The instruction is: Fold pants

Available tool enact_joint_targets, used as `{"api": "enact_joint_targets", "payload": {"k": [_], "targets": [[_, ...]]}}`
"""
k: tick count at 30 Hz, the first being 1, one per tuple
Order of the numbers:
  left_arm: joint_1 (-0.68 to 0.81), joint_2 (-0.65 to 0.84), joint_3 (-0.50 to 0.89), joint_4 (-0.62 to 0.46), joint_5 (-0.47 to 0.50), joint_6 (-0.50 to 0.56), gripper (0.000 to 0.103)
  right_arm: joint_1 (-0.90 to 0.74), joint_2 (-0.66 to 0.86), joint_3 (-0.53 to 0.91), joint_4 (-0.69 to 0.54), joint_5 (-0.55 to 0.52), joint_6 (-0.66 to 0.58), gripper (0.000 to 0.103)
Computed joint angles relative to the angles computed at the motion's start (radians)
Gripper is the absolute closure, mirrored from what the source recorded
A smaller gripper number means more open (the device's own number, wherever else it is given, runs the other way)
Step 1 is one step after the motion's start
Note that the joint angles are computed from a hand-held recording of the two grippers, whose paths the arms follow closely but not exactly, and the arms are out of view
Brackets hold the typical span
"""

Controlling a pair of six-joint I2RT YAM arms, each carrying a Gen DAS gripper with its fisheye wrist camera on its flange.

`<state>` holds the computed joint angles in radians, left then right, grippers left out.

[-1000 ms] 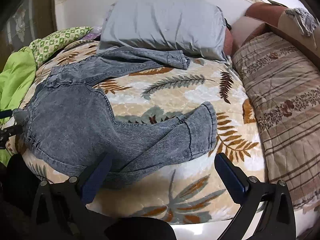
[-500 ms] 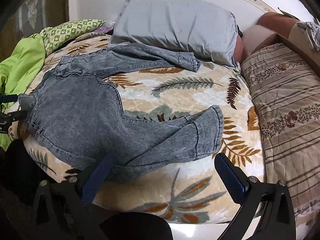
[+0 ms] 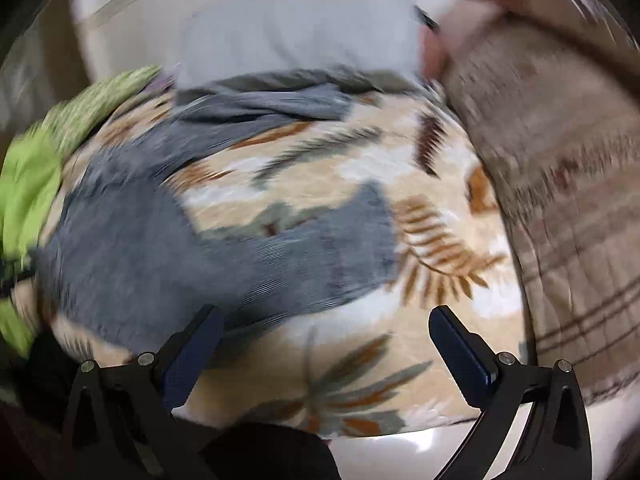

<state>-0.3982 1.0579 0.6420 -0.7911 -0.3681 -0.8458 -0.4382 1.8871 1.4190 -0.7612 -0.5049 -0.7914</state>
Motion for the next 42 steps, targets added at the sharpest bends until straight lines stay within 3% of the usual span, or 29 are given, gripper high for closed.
{"api": "enact_joint_targets", "payload": {"k": [3,7,15,16,18,19,20,22,24,25,28,34,35,37,39,40,41,42], "targets": [[0.233,-0.065,-0.046,0.007,0.15,0.103,0.0,-0.004,0.164,0.22,-0.115,-0.029,0.081,0.0],[0.486,-0.104,-0.119,0.048,0.368,0.175,0.0,0.036,0.309,0.376,-0.151,-0.034,0.145,0.0],[0.655,-0.016,-0.243,0.233,0.64,0.131,0.0,0.097,0.573,0.67,-0.315,-0.095,0.148,0.001],[0.651,-0.009,-0.248,0.254,0.646,0.11,0.0,0.097,0.604,0.714,-0.356,-0.116,0.131,0.005],[0.627,-0.033,-0.257,0.294,0.64,0.068,0.0,0.092,0.649,0.781,-0.436,-0.158,0.092,0.028],[0.623,-0.05,-0.262,0.321,0.658,0.055,0.004,0.087,0.66,0.799,-0.46,-0.167,0.079,0.048],[0.625,-0.058,-0.268,0.345,0.673,0.047,0.02,0.081,0.687,0.845,-0.514,-0.185,0.056,0.067],[0.607,-0.033,-0.239,0.354,0.67,0.036,0.029,0.073,0.692,0.858,-0.546,-0.19,0.029,0.092],[0.55,-0.02,-0.192,0.322,0.602,0.017,0.065,0.067,0.636,0.786,-0.504,-0.176,0.015,0.093],[0.535,-0.015,-0.173,0.302,0.584,0.02,0.089,0.061,0.6,0.75,-0.476,-0.17,0.02,0.093],[0.492,0.001,-0.116,0.227,0.518,0.03,0.089,0.007,0.551,0.759,-0.461,-0.211,0.053,0.093],[0.484,0.053,-0.152,0.202,0.468,0.062,0.089,-0.004,0.585,0.726,-0.362,0.039,0.119,0.086],[0.493,0.059,-0.158,0.199,0.472,0.077,0.088,0.0,0.588,0.703,-0.339,0.073,0.128,0.077],[0.528,0.007,-0.178,0.164,0.519,0.155,0.086,-0.011,0.584,0.697,-0.339,0.055,0.137,0.074],[0.556,-0.104,-0.183,0.089,0.545,0.257,0.086,-0.029,0.578,0.732,-0.357,0.021,0.157,0.062],[0.574,-0.169,-0.177,0.05,0.55,0.304,0.082,-0.05,0.578,0.764,-0.369,-0.032,0.161,0.05],[0.597,-0.21,-0.16,0.022,0.549,0.343,0.071,-0.063,0.597,0.82,-0.396,-0.073,0.168,0.039],[0.622,-0.213,-0.136,0.017,0.54,0.372,0.06,-0.07,0.626,0.882,-0.424,-0.099,0.178,0.037]]}}
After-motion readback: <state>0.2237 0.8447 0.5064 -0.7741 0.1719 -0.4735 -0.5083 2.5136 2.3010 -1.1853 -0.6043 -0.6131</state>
